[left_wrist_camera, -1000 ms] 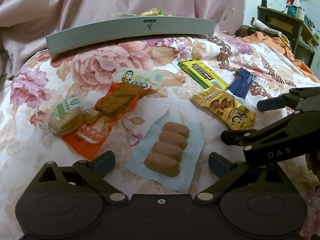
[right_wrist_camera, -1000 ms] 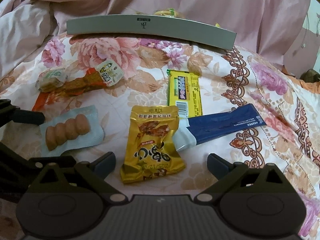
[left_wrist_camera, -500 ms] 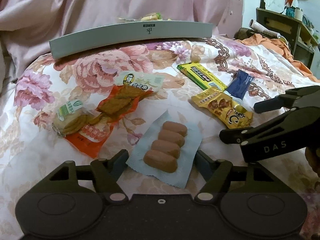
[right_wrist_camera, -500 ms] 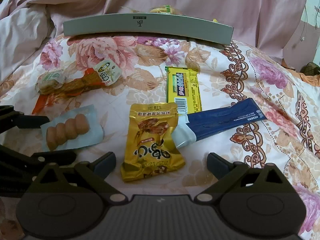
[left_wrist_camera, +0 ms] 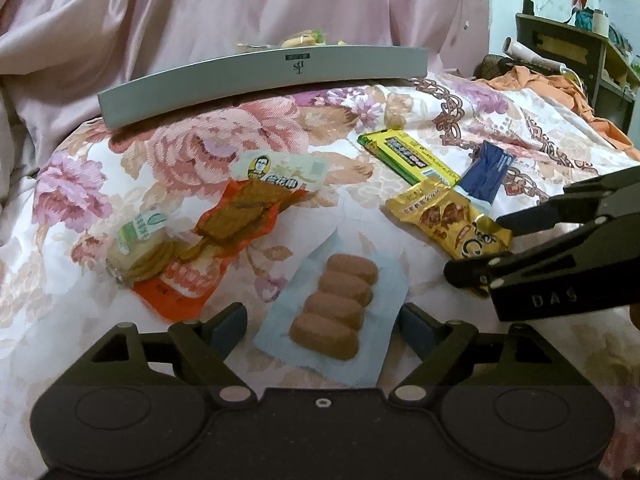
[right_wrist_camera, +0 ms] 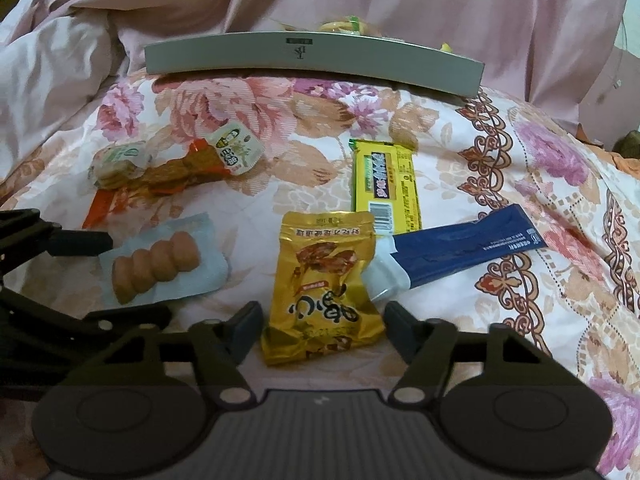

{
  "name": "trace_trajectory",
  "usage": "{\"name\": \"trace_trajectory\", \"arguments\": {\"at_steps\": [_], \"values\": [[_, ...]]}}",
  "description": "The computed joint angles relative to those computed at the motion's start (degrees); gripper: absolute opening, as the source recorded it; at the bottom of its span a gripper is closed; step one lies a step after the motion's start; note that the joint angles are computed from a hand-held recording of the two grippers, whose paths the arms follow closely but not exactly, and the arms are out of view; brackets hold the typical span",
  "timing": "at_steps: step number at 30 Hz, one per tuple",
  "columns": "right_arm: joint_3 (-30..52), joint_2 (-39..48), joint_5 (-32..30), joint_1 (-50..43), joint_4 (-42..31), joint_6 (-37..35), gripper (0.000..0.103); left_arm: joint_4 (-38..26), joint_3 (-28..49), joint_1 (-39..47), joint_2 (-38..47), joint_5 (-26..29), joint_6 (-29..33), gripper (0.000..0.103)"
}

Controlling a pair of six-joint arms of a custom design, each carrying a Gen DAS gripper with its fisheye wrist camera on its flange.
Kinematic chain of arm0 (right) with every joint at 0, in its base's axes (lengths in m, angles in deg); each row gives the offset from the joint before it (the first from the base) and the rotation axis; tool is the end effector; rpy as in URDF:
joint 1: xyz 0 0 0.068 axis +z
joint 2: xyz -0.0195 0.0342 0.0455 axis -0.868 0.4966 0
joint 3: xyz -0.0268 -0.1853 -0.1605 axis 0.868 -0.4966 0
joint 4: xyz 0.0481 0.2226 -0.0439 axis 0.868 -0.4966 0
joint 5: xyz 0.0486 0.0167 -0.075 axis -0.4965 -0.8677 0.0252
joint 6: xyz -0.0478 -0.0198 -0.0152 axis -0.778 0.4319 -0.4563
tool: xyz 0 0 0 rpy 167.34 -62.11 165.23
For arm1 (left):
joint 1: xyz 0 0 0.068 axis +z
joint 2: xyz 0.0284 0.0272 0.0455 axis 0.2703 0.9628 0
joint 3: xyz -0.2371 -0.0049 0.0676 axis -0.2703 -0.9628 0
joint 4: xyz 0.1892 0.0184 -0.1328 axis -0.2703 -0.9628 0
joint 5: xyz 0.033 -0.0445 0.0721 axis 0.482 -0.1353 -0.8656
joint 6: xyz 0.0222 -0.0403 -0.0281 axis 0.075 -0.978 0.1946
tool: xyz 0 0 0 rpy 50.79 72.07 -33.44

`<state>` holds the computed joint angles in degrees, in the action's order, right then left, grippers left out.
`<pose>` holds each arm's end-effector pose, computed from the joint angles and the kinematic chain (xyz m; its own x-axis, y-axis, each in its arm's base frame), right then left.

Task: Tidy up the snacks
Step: 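Lower the left tool onto the sausage pack while the right tool lowers onto the gold bag, then close the left gripper on the sausage pack while the right grasps the gold bag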

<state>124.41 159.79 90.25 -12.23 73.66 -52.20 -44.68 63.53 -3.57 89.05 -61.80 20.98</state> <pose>0.2416 0.2439 0.0783 -0.7002 -0.1231 -0.7033 -0.1488 0.9885 -0.0248 0.2540 -0.0922 0.0748 -0.5561 0.3228 -0.7659 0.4666 0.8838 0.0338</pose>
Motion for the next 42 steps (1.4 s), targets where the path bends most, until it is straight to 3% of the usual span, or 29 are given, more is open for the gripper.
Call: {"name": "trace_trajectory", "arguments": {"at_steps": [7, 18, 23, 25, 31, 33, 42], "values": [[0.64, -0.47, -0.11, -0.2, -1.96, 0.23, 0.067, -0.48, 3.01, -0.24, 2.66, 1.69, -0.49, 0.084], [0.66, -0.23, 0.83, -0.04, -2.15, 0.9, 0.07, 1.33, 0.7, -0.68, 1.37, 0.26, -0.47, 0.073], [0.74, -0.25, 1.2, 0.11, -2.4, 0.99, 0.069, -7.29, -0.02, -0.27, -4.49, 0.29, -6.01, 0.069], [0.73, -0.35, 1.33, 0.19, -2.6, 0.76, 0.069, -8.04, 0.62, -0.4, -4.17, -0.05, -5.91, 0.07], [1.31, -0.17, 1.95, 0.79, -3.39, 0.68, 0.07, -5.44, 1.39, -0.84, -1.35, -0.26, -4.58, 0.075], [1.26, -0.06, 1.79, 0.69, -3.14, 0.81, 0.07, -5.25, 1.37, -1.14, -1.27, -0.53, -3.3, 0.068], [2.92, 1.68, 5.14, 2.34, -3.54, 0.55, 0.067, -2.39, -2.42, -2.75, -4.34, -3.85, -4.06, 0.059]]}}
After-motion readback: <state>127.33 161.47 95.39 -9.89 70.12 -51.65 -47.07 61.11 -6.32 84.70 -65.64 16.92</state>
